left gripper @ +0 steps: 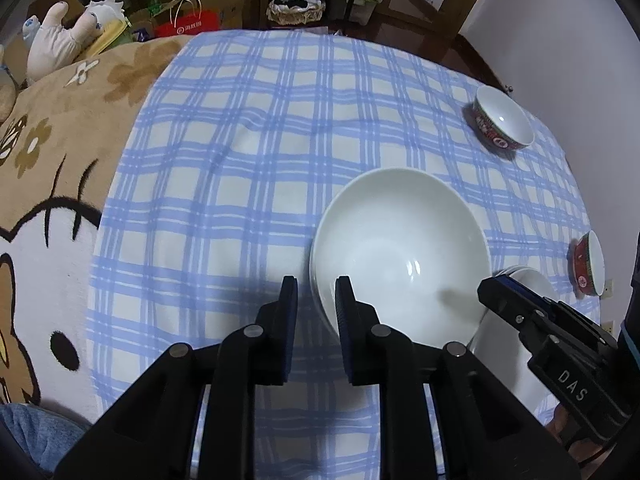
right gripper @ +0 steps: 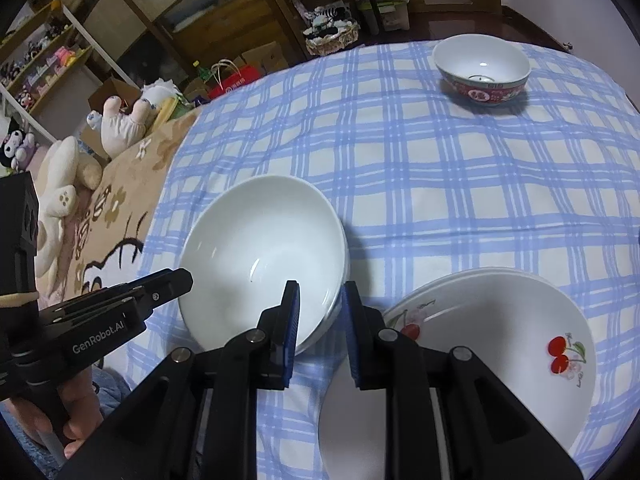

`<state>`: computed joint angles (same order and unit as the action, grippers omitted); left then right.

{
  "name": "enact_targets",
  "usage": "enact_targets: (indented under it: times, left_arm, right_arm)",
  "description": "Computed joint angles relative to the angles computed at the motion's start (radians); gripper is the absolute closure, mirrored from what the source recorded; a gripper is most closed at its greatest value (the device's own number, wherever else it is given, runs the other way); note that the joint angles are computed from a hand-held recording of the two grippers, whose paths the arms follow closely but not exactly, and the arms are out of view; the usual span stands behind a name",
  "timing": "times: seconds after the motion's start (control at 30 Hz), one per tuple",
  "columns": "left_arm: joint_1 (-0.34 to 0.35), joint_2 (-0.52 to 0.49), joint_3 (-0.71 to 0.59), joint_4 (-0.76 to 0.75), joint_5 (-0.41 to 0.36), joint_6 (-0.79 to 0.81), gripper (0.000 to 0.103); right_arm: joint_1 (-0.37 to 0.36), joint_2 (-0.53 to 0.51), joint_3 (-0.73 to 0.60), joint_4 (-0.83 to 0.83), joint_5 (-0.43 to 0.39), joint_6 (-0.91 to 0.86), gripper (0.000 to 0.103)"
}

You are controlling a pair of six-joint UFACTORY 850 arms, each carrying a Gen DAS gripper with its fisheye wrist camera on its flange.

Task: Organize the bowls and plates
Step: 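Carry the white bowl with both grippers and lower it beside the plate stack, then open both grippers and move them to a second plain white bowl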

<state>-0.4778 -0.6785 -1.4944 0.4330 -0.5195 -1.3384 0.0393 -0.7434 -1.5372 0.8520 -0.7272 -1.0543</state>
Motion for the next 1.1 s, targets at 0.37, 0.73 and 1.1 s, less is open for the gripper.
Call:
enact_targets:
  times: [0.37, 0.73, 1.1]
  left_arm:
    - [-0.045, 0.019, -0.035, 0.135, -0.020, -0.029, 0.074]
    - [-0.096, -0.023, -0.194, 0.173, -0.099, 0.026, 0.044]
    - [-0.147, -0.129, -0.420, 0.287, -0.186, -0.029, 0.009]
  right_arm:
    - [-0.064, 0.074, 0.020, 0.050, 0.068, -0.077, 0.064]
    - [-0.182, 0.086, -0.033, 0.093, 0.072, -0.072, 0.033]
    - [-0.277, 0.076, -0.070, 0.183, 0.110, -0.117, 0.000]
